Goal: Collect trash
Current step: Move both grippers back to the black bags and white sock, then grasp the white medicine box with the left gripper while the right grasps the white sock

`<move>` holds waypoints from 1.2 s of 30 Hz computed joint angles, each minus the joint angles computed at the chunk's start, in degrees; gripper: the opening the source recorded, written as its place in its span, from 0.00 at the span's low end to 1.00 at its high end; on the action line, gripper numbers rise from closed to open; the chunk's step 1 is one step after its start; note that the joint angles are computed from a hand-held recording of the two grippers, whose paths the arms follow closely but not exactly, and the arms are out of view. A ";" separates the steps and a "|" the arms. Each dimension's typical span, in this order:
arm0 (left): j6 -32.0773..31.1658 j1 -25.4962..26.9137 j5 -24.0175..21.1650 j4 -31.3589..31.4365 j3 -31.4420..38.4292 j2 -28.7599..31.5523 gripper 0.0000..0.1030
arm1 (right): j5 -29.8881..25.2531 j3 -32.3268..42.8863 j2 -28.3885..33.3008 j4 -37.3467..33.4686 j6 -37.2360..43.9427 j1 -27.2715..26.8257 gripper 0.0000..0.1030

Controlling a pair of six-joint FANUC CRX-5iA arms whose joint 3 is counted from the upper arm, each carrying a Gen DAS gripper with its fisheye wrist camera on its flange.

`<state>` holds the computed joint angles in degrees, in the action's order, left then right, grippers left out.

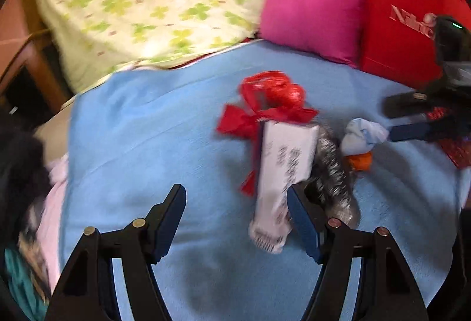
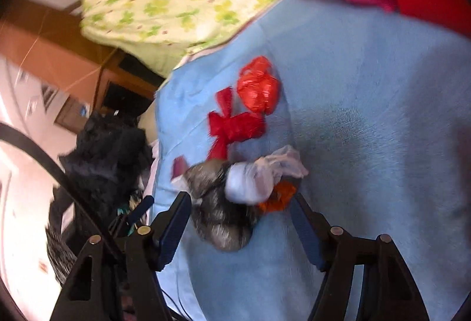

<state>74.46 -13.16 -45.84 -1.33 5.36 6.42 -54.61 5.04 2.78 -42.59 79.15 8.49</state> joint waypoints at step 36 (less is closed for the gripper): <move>21.35 4.12 -19.32 9.04 15.06 16.29 0.49 | 12.19 -13.79 -12.12 23.67 -4.37 11.07 0.38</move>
<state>95.81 -9.04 -65.17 7.71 20.43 22.72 -42.41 -8.75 -9.33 -18.92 74.79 19.56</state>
